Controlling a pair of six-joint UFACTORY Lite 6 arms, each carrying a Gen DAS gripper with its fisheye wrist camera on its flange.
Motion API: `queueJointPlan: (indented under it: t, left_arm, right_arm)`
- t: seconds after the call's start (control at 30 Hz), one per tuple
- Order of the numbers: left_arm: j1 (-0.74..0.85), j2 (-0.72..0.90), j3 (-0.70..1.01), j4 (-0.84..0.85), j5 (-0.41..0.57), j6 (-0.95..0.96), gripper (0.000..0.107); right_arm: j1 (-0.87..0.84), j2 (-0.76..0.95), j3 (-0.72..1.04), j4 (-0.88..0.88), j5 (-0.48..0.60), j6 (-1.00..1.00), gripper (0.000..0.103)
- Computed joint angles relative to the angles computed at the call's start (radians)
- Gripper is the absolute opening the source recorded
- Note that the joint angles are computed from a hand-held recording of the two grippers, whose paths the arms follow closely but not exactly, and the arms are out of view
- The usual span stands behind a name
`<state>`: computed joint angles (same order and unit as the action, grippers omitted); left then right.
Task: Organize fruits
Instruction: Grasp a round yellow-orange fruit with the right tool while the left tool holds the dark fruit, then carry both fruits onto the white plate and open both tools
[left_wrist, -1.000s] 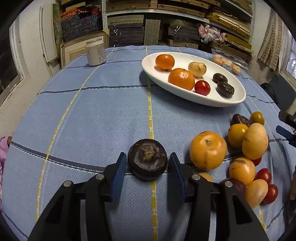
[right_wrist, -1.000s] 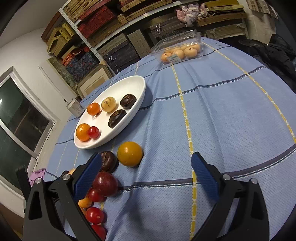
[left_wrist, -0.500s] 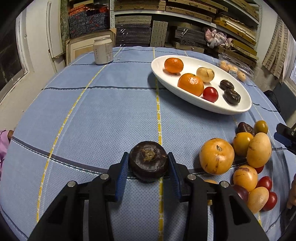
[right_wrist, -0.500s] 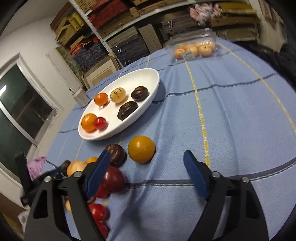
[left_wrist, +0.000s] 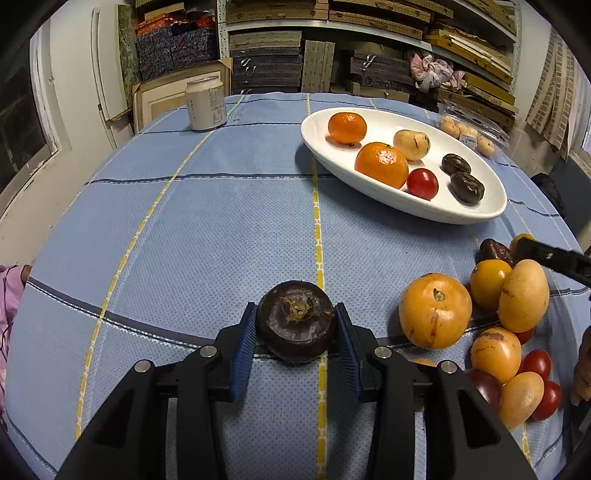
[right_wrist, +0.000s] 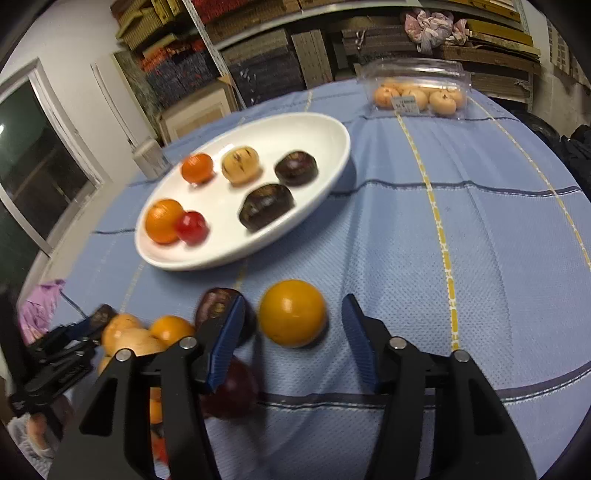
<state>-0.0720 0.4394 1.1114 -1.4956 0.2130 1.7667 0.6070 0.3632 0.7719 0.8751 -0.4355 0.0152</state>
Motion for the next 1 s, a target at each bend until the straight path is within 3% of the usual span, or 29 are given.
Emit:
queueJointPlan:
  t: [0.13, 0.23, 0.33, 0.6, 0.77, 0.9, 1.0]
  left_arm:
    - [0.000, 0.000, 0.000, 0.002, 0.000, -0.001, 0.042]
    - [0.011, -0.002, 0.001, 0.017, 0.021, -0.023, 0.042]
    - [0.027, 0.002, 0.009, 0.040, 0.065, -0.046, 0.042]
    - [0.039, -0.039, -0.031, -0.096, 0.102, 0.095, 0.042]
    - [0.046, -0.048, -0.017, -0.086, 0.118, 0.060, 0.042]
    - [0.012, -0.031, 0.100, 0.113, 0.138, -0.183, 0.042]
    - [-0.070, 0.013, 0.232, 0.286, 0.089, -0.366, 0.042]
  right_arm:
    - [0.028, 0.040, 0.034, 0.130, -0.021, -0.150, 0.038]
    - [0.031, 0.035, 0.022, 0.113, -0.030, -0.131, 0.038]
    - [0.033, 0.015, -0.010, 0.057, -0.037, -0.066, 0.038]
    - [0.007, -0.055, -0.122, -0.186, -0.066, 0.214, 0.038]
    - [0.036, -0.108, -0.165, -0.151, -0.110, 0.212, 0.038]
    - [0.037, -0.191, -0.200, -0.162, -0.141, 0.240, 0.038]
    - [-0.009, -0.211, -0.128, -0.157, -0.066, 0.157, 0.038]
